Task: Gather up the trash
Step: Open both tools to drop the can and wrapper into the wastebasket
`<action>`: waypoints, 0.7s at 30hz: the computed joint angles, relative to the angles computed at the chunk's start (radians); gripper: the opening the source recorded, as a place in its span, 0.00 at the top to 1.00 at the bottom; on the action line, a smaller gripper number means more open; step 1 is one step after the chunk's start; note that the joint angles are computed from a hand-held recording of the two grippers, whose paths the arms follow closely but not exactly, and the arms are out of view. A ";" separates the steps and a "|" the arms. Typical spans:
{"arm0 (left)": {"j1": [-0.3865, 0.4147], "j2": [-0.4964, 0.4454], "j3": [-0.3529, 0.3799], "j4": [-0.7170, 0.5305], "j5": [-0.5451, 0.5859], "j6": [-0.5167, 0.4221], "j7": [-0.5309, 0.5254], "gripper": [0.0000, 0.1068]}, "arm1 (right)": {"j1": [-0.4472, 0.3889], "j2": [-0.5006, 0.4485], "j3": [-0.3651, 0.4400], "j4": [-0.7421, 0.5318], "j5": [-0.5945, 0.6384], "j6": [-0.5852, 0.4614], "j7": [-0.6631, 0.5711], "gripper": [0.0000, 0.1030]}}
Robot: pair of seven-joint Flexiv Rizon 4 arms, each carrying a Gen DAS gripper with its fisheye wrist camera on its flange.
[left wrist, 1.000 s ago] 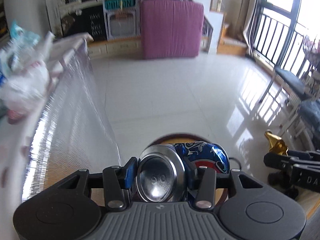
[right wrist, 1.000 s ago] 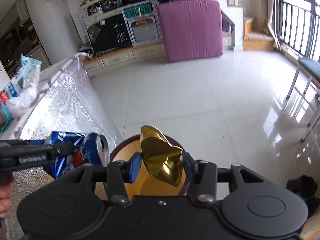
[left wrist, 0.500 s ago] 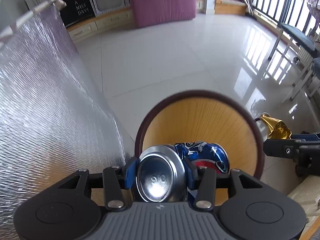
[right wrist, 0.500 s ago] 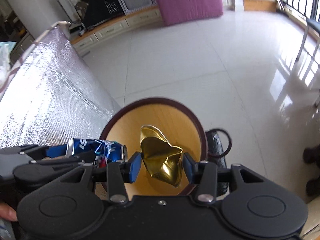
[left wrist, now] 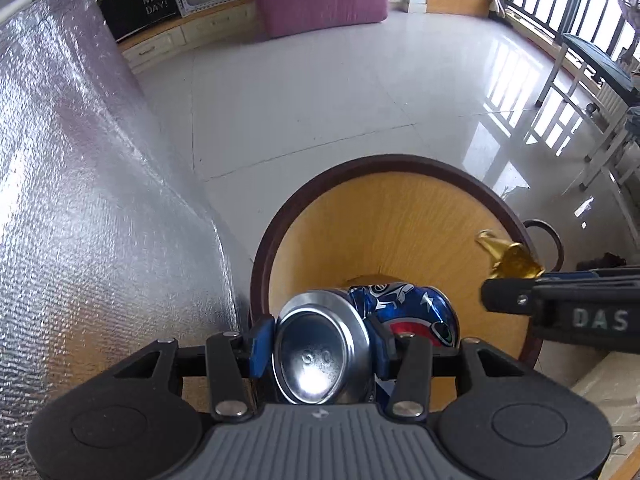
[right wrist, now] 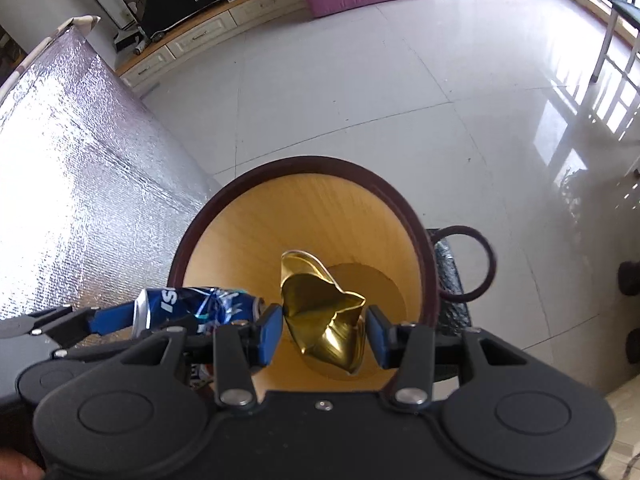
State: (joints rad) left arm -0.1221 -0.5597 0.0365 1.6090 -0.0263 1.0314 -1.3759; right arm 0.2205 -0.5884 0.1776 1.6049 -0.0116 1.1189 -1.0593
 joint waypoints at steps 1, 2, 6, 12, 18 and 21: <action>0.003 0.001 -0.005 0.002 -0.004 0.005 0.005 0.54 | -0.002 -0.005 0.005 -0.005 0.006 0.001 -0.002 0.55; 0.005 0.002 -0.011 0.009 -0.008 0.017 0.010 0.54 | -0.001 -0.011 0.006 -0.011 0.007 0.004 -0.003 0.55; 0.002 -0.002 -0.010 0.013 -0.006 0.040 0.020 0.54 | -0.010 -0.014 0.015 -0.010 0.022 0.023 -0.015 0.54; -0.012 -0.019 0.013 -0.020 0.009 -0.022 -0.003 0.44 | -0.007 -0.006 0.008 0.006 0.016 0.045 -0.008 0.45; -0.009 -0.016 0.010 -0.025 0.023 -0.041 -0.009 0.31 | -0.027 -0.004 0.022 0.005 0.031 0.019 -0.032 0.42; -0.009 -0.016 0.008 -0.029 0.025 -0.057 -0.006 0.23 | -0.028 -0.004 0.020 0.002 0.035 0.009 -0.036 0.41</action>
